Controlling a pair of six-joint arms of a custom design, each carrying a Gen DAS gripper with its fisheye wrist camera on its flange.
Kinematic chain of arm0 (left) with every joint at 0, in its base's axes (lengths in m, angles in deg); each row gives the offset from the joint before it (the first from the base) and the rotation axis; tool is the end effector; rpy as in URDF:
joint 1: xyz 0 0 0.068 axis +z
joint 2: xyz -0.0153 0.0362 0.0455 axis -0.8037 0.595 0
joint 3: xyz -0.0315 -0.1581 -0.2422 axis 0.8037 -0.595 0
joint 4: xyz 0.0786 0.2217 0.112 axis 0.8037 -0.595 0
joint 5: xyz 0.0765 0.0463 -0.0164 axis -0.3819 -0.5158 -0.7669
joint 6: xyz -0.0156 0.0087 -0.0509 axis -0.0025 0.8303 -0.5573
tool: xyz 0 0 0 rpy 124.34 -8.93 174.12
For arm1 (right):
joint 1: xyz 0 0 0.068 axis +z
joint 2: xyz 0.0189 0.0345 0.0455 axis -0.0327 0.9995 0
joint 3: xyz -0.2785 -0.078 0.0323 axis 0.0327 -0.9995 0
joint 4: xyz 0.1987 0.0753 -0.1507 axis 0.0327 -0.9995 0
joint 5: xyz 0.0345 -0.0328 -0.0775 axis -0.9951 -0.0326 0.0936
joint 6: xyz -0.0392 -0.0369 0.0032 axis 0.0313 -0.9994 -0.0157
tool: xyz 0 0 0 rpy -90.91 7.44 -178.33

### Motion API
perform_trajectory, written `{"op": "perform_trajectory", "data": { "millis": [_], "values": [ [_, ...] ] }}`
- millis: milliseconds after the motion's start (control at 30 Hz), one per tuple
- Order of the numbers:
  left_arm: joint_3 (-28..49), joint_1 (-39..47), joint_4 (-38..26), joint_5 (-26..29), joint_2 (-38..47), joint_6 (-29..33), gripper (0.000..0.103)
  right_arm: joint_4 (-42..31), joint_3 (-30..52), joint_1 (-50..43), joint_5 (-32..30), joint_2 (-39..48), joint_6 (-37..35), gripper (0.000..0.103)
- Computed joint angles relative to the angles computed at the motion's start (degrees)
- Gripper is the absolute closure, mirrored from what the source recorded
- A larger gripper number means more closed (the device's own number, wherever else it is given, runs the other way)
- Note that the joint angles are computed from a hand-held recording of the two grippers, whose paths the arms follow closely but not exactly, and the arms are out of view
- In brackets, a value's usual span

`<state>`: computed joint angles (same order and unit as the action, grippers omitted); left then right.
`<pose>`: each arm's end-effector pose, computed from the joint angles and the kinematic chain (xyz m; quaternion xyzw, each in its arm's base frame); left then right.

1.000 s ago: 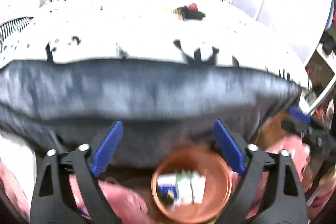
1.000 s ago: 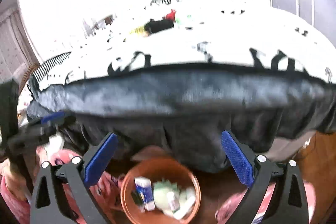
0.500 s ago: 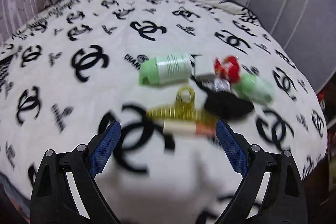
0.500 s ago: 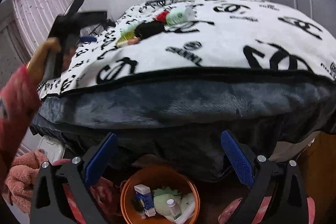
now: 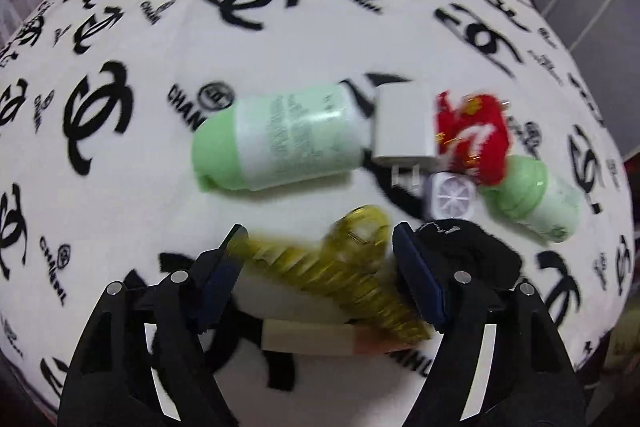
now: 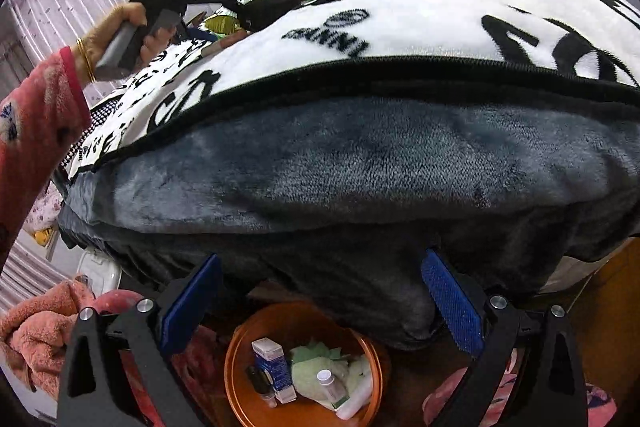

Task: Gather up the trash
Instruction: 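Reach the left tool to the yellow hair clip and grasp it, then lift the hair clip with the left tool while the right tool grasps the black hair tie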

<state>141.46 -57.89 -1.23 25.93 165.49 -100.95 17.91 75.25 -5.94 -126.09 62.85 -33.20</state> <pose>0.3965 -0.0282 0.2958 -0.1624 0.9625 -0.0188 0.2163 0.1935 0.0076 0.1813 -0.1993 0.9069 0.2594 0.2657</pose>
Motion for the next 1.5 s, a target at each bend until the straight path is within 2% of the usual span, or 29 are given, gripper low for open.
{"op": "perform_trajectory", "data": {
  "millis": [100, 167, 233, 333, 400, 467, 633, 733, 800, 833, 933, 1000, 1067, 1133, 1233, 1300, 1367, 1433, 1500],
  "values": [
    [-0.5, 0.0, -0.4, -0.4, 0.1, 0.9, 0.031, 0.4, 0.2, -0.6, -0.4, 1.5, 0.3, 0.006],
    [-1.7, 1.1, 1.1, 2.1, 0.0, 0.3, 0.034, 0.9, 0.2, -0.5, -0.2, 2.4, 0.7, 0.006],
    [-4.5, 2.9, 4.5, 6.8, -1.2, -1.4, 0.041, 1.2, 0.3, -0.5, 0.3, 3.0, 0.8, 0.006],
    [-8.7, 3.4, 9.4, 8.5, -3.1, -4.3, 0.046, 1.6, 0.1, -0.4, 0.7, 3.1, 1.3, 0.006],
    [-10.6, 3.3, 11.4, 9.0, -4.6, -5.2, 0.055, 2.0, -0.1, -0.4, 1.0, 2.5, 1.6, 0.006],
    [-11.9, 3.1, 13.0, 9.8, -6.3, -5.9, 0.072, 1.6, 0.1, -0.3, 1.3, 2.1, 1.4, 0.006],
    [-16.5, 3.1, 15.9, 11.4, -12.9, -6.2, 0.072, -1.1, 1.5, 0.0, -0.6, -0.7, 0.7, 0.006],
    [-21.2, 4.0, 17.5, 13.8, -19.3, -5.7, 0.072, -4.6, 4.2, 1.1, -2.8, -2.8, -0.5, 0.005],
    [-26.7, 4.8, 18.0, 15.1, -27.0, -4.6, 0.072, -5.2, 6.7, 4.2, -1.6, -3.6, 1.1, 0.004],
    [-28.1, 5.0, 17.7, 15.1, -29.0, -4.1, 0.072, -4.9, 8.5, 6.3, 0.0, -2.9, 2.7, 0.004],
    [-34.2, 6.3, 15.5, 15.2, -39.2, -2.9, 0.072, -10.0, 17.3, 10.7, 4.1, 2.1, 5.9, 0.004],
    [-37.8, 8.3, 12.4, 16.7, -46.0, -1.5, 0.072, -16.8, 23.6, 13.0, 7.6, 5.6, 6.2, 0.004],
    [-40.7, 9.9, 8.9, 17.1, -52.7, 0.6, 0.072, -23.3, 26.9, 13.1, 6.7, 6.9, 5.3, 0.004],
    [-42.5, 12.5, 6.4, 18.8, -56.7, 2.4, 0.072, -29.9, 29.0, 12.9, 5.6, 6.5, 1.8, 0.004],
    [-45.1, 19.7, 2.1, 24.3, -63.2, 7.6, 0.072, -33.0, 31.9, 15.6, 8.5, 1.9, 0.3, 0.004],
    [-46.1, 24.4, -0.7, 27.7, -66.4, 10.9, 0.072, -31.1, 35.2, 18.7, 8.3, 1.5, 1.0, 0.004],
    [-46.8, 30.3, -3.9, 32.1, -68.9, 14.9, 0.072, -25.7, 38.0, 21.8, 9.1, 3.0, 3.1, 0.004],
    [-47.2, 34.9, -6.8, 35.1, -70.9, 18.5, 0.072, -19.0, 42.9, 26.3, 13.6, 8.8, 5.5, 0.004],
    [-47.5, 42.0, -10.8, 39.9, -71.9, 24.1, 0.072, -13.5, 50.4, 30.3, 19.6, 18.9, 8.9, 0.004]
  ]
}}
